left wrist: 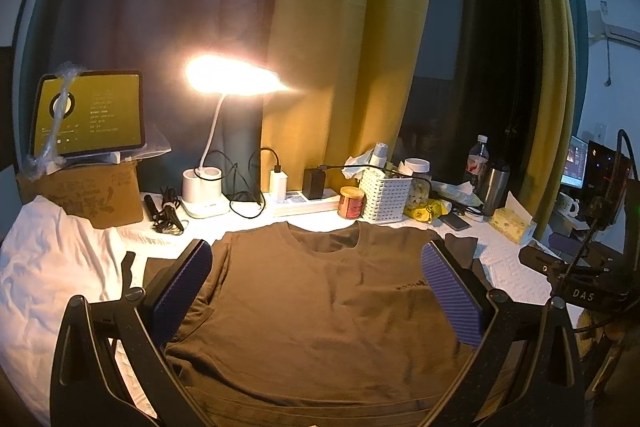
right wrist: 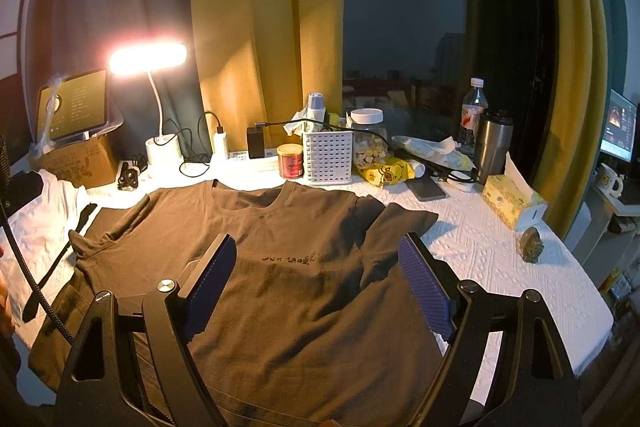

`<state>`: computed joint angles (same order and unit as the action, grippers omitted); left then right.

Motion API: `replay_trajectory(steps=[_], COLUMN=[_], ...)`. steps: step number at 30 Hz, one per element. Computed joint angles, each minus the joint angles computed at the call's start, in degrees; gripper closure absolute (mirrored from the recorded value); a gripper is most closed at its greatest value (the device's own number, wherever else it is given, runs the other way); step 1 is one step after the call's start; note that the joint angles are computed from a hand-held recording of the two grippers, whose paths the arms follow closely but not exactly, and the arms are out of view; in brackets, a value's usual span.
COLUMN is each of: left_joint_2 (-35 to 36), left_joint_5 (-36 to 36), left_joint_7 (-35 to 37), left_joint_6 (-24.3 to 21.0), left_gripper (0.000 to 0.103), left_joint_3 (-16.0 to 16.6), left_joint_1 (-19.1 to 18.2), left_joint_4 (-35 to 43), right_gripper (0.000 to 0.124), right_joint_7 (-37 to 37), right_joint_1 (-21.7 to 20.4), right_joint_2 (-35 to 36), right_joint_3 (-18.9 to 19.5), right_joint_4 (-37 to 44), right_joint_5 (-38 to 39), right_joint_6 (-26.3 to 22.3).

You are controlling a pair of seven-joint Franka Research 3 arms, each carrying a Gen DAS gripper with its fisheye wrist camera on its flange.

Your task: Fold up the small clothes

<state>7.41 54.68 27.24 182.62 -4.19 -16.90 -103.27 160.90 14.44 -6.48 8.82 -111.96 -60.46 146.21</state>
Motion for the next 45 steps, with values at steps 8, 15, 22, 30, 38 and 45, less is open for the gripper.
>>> replay_trajectory(steps=[8,15,22,30,38,45], left_joint_2=[0.1,0.4,1.3,4.3,9.3,14.1], left_joint_5=[3.9,-1.5,-0.7,-7.5,-20.4,-26.9], left_joint_7=[-4.4,0.5,0.3,9.1,22.8,29.1], left_joint_6=[-1.8,-0.7,-0.6,-4.5,-8.5,-12.5], left_gripper=[0.001,0.001,0.001,0.001,0.001,0.001], left_joint_3=[-0.2,-1.1,0.3,-2.5,-6.0,-6.7], left_joint_1=[0.1,0.7,-0.9,-0.3,0.4,-0.8], left_joint_4=[1.1,0.6,1.9,5.2,10.2,16.0], right_gripper=[0.038,0.038,0.038,0.038,0.038,0.038], right_joint_7=[0.5,0.3,1.1,-2.0,-5.8,-9.8], right_joint_1=[0.4,0.5,0.5,-0.7,-1.7,-2.9], right_joint_2=[0.4,0.5,1.0,2.1,4.8,7.3], right_joint_3=[-0.2,-0.3,-0.4,-2.1,-4.4,-6.9], right_joint_4=[0.1,0.1,0.0,0.4,2.0,3.3], right_joint_5=[-0.5,-0.3,-0.5,3.0,7.4,11.9], right_joint_6=[-0.1,-0.1,0.3,2.6,4.1,5.3])
